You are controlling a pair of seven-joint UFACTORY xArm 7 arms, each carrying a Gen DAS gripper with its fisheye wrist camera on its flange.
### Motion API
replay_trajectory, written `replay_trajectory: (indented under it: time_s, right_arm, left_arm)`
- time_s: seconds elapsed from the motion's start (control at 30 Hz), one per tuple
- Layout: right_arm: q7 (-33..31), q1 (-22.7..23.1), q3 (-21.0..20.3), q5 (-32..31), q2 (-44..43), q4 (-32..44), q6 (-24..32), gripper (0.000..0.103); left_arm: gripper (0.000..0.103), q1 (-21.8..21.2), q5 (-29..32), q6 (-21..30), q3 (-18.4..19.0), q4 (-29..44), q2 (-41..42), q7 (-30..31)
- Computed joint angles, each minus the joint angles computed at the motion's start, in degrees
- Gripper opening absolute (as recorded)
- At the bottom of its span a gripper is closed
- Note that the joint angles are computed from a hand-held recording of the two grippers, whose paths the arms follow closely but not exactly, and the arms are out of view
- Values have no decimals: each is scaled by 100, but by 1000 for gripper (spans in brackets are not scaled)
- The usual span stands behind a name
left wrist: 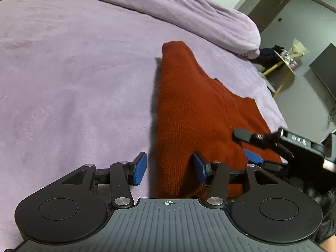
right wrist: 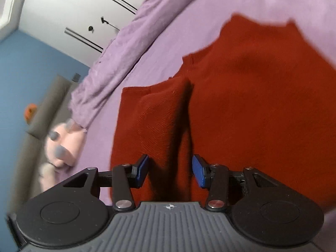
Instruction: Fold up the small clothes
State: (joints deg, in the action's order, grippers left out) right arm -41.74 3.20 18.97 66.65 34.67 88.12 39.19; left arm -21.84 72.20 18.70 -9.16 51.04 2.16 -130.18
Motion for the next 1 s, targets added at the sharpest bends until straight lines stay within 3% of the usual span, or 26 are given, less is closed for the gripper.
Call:
replay_trajectory:
  time_s: [0.17,0.2,0.23,0.3,0.47,0.53,0.6,0.77,0.87,0.93,1.0]
  right_arm:
    - [86,34,50,-205,186,247,270,44]
    - [84,89,42,-269,180,267,228,39]
    - [38,162,36,-342,182,281,128,27]
    - [-194,370,-2,-561,14,140,-347,19]
    - [-1291,675,223,-1045,-632,-468,-1794,16]
    - [-1464,676,327,-1097,-770,-559,-2020,15]
    - [-1662,682,382,-1195,-934,-680,-2239,15]
    - [-2093,544,528,-1248,-1193,-1000,-3182,15]
    - [-1597,611,216,-1776,-1125,-1168,-3492,15]
    - [-944,882,-302,-2363,-954,-1142,-3275,16]
    - [-675,666,-277,-2441,-745,-1033,-2870,21]
  left_arm:
    - [55,5,-28,-31,15,29,34,57]
    - [57,1,-58,-17,15,33,40,101]
    - [58,-7,-125,9,10,38,45,176]
    - [59,-59,-470,180,-44,30,-29,519]
    - [67,-239,-546,487,-313,58,-222,1191]
    - [66,-316,-870,668,-358,225,-1,1718]
    - [57,-452,-1325,1139,-354,489,269,2097]
    - [54,-726,-1217,1555,-108,844,534,1608]
    - [54,-840,-1048,1545,-48,988,672,1458]
    - [54,-921,-1020,1561,-19,1087,791,1498]
    - [53,-964,-980,1423,46,1119,862,1395]
